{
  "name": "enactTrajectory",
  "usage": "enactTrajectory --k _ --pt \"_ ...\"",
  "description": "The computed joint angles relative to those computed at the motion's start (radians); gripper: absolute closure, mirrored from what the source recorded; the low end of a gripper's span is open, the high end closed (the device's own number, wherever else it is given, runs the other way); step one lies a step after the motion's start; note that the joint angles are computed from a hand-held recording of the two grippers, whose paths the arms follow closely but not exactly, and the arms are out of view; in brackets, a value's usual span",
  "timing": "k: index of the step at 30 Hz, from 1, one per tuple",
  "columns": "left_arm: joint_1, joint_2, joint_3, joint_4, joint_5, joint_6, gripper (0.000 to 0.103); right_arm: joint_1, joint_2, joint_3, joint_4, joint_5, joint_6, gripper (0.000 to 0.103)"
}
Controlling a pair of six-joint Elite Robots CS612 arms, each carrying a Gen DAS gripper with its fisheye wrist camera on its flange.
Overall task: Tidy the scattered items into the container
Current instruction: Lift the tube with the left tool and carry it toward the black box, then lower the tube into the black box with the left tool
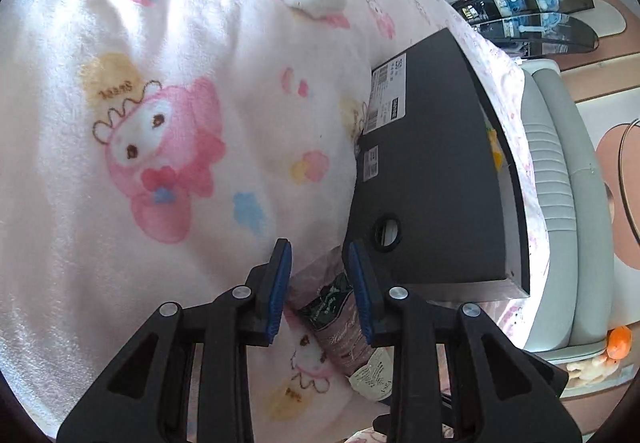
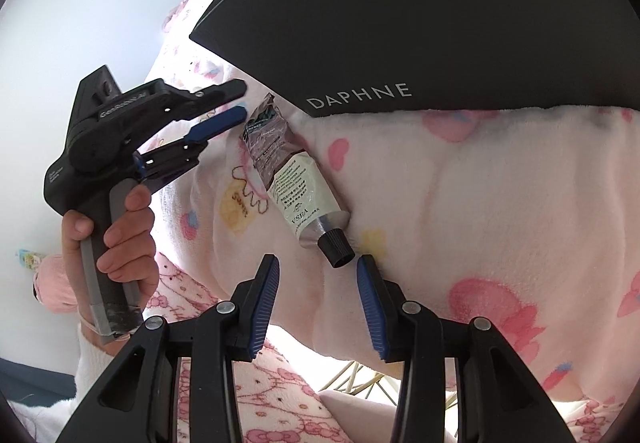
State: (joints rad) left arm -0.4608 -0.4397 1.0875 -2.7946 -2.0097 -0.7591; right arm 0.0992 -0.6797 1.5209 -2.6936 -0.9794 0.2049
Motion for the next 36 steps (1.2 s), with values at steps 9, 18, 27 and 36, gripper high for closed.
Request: enactTrajectory --k 9,18,27,36 --pt "-0.012 -0.077 0.125 -0.004 0.012 0.032 0.074 -0.015 -0.003 0.012 -0.099 -0.033 0.079 0.066" --pt "-0.008 -0.083 0.18 -0.046 -0.089 -0.025 0.072 -0.039 -0.013 0.04 -0.205 -0.117 0.179 0.066" --pt "-0.033 -0.107 0.202 -0.036 -0.055 0.038 0.062 -0.042 -0.028 0.054 -0.195 -0.124 0.127 0.065" --pt "-0.04 -0.184 0.249 -0.151 -0.077 0.065 0.063 -0.068 -0.092 0.127 -0.335 -0.085 0.155 0.065"
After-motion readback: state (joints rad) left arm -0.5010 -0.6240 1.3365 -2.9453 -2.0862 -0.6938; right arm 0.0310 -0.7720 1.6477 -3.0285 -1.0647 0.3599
